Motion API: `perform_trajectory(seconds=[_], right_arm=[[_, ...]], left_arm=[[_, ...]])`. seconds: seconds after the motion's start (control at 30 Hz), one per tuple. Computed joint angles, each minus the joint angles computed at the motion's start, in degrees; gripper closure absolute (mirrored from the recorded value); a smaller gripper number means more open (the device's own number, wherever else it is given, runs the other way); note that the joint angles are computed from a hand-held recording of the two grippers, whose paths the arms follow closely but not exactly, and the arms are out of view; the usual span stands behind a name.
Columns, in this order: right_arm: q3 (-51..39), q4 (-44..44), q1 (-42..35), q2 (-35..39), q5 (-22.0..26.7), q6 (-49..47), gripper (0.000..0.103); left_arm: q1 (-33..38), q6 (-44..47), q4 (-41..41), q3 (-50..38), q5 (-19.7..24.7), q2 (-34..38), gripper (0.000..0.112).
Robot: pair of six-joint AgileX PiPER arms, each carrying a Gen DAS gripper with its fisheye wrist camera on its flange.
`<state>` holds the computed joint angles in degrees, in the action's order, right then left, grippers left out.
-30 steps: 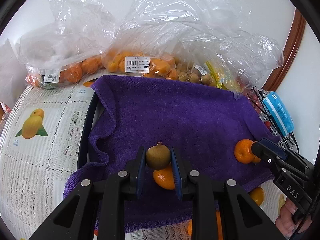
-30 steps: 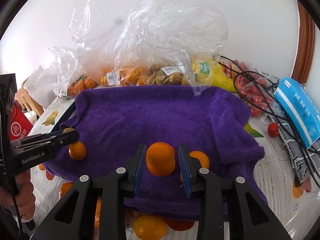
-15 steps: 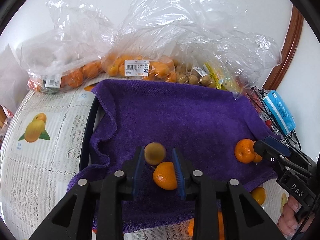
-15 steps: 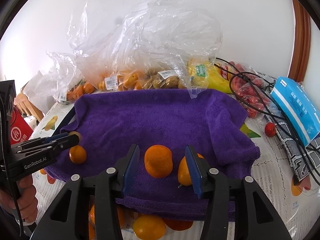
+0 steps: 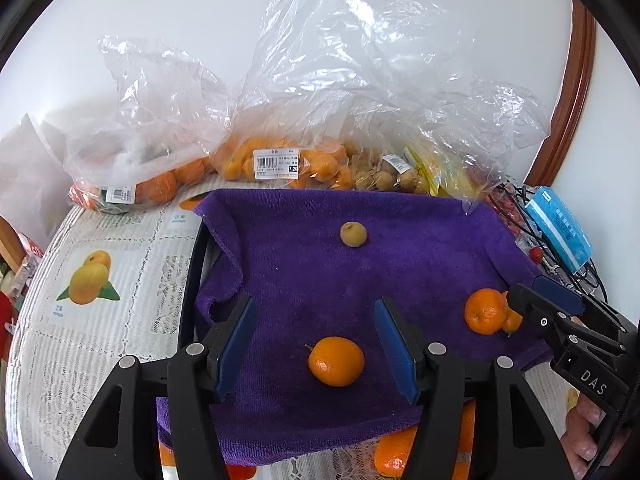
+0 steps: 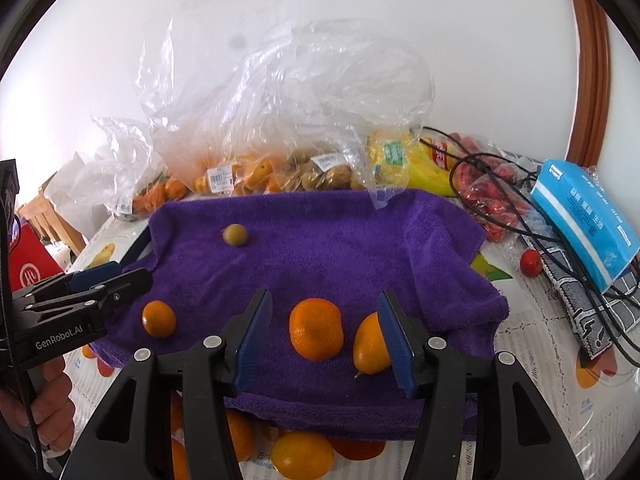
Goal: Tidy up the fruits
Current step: 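Lower both held fruits onto the purple towel and open both grippers, then withdraw both open grippers from the towel toward the loose fruit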
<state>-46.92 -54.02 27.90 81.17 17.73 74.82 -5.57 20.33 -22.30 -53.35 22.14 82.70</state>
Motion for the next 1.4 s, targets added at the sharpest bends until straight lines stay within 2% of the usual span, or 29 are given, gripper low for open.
perform_trajectory(seconds=[0.17, 0.23, 0.33, 0.4, 0.53, 0.6, 0.7, 0.77, 0.93, 1.07, 1.23, 1.3, 1.4], right_arm=[[-0.18, 1.01, 1.61, -1.5, 1.15, -0.76, 0.048], [0.4, -3.9, 3.7, -2.64, 2.73, 4.66, 0.048], [-0.13, -6.27, 8.6, -3.89, 9.48, 7.81, 0.048], [-0.11, -7.39, 11.02, -4.99, 12.66, 9.51, 0.048], [-0.41, -3.08, 13.17, -7.67, 16.38, 6.52, 0.048], [-0.25, 0.9, 12.97, -9.37, 16.6, 4.07, 0.048], [-0.19, 6.92, 12.84, -11.64, 17.36, -0.66, 0.048], [-0.21, 6.42, 14.98, -12.66, 20.77, 0.87, 0.048], [0.1, 7.64, 19.3, -15.35, 26.19, 3.1, 0.048], [1.59, 5.44, 24.86, -17.8, 29.7, 8.68, 0.045], [2.48, 4.09, 31.02, -17.81, 33.81, 12.19, 0.045], [3.76, 3.7, 32.59, -17.76, 33.69, 14.02, 0.045], [6.43, 5.11, 33.39, -17.54, 30.46, 15.76, 0.046]], left_arm=[[0.5, 2.7, -2.82, 0.46, 0.38, -2.29, 0.053], [1.16, 4.61, -5.09, 0.67, 0.79, -3.0, 0.053], [1.73, 2.4, -4.48, 0.86, 1.1, -4.02, 0.053], [2.79, 3.99, -6.93, 0.85, 2.3, -5.05, 0.053], [3.31, 2.29, -5.52, 0.89, 2.48, -7.61, 0.053], [3.72, 2.47, -5.55, 1.25, 2.83, -9.09, 0.053], [6.59, 7.13, -10.43, 1.73, 6.56, -10.75, 0.052], [8.43, 8.87, -11.81, 2.51, 8.78, -11.87, 0.052], [9.06, 5.67, -4.46, 6.54, 9.12, -18.18, 0.05], [14.79, 13.79, -10.24, 8.89, 13.25, -23.27, 0.044], [21.05, 18.33, -12.85, 10.22, 17.05, -26.43, 0.038], [22.95, 19.25, -13.45, 10.66, 18.61, -26.57, 0.038], [25.33, 21.64, -15.12, 11.84, 20.63, -26.59, 0.038]])
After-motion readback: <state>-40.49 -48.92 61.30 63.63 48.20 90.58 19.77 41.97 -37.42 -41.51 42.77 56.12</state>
